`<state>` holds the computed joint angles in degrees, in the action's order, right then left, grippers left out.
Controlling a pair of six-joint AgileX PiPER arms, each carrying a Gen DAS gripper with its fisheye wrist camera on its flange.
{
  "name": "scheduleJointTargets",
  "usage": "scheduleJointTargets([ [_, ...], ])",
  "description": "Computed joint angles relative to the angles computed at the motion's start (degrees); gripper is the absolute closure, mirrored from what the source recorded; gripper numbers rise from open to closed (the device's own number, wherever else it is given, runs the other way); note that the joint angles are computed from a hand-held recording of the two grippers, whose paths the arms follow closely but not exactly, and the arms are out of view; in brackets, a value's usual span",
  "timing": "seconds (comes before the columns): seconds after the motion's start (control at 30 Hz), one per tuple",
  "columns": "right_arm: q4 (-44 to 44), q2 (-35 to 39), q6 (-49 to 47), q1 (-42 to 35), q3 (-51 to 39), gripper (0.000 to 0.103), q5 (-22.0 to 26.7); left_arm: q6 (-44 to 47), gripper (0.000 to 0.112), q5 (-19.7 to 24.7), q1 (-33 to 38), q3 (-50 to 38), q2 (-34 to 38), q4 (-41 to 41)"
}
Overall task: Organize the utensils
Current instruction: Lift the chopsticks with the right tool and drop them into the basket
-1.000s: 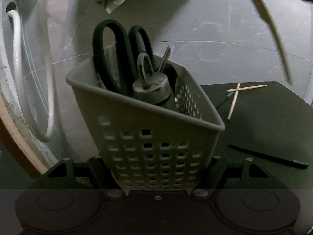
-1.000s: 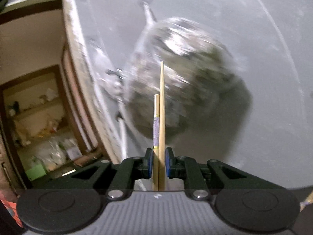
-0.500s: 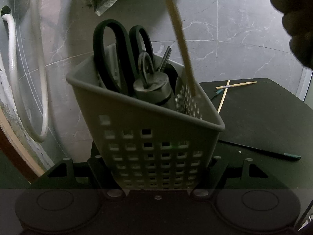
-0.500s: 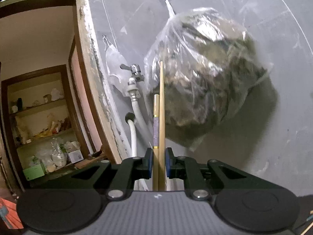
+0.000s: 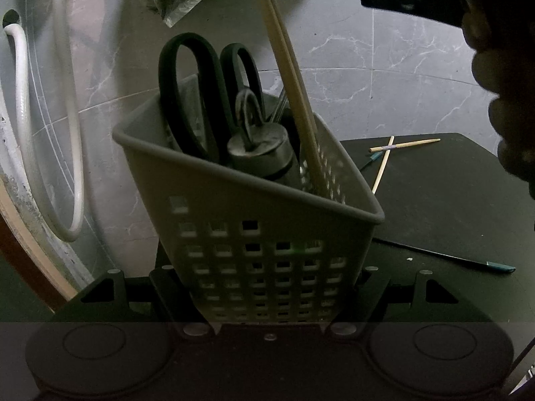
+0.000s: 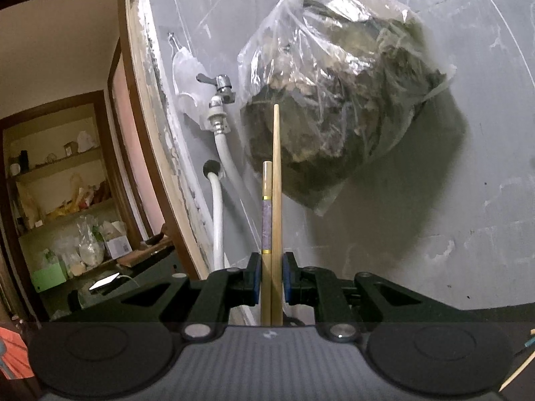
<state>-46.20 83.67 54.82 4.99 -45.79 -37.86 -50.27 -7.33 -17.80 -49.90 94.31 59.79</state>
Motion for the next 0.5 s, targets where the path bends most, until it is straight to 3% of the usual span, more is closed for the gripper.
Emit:
scheduleJointTargets([
  [0.5,-4.9,0.6,2.9,-0.7,1.7,0.087,1.3,0.7,0.036,0.1,-0.2,-0.2,0.1,-0.8],
])
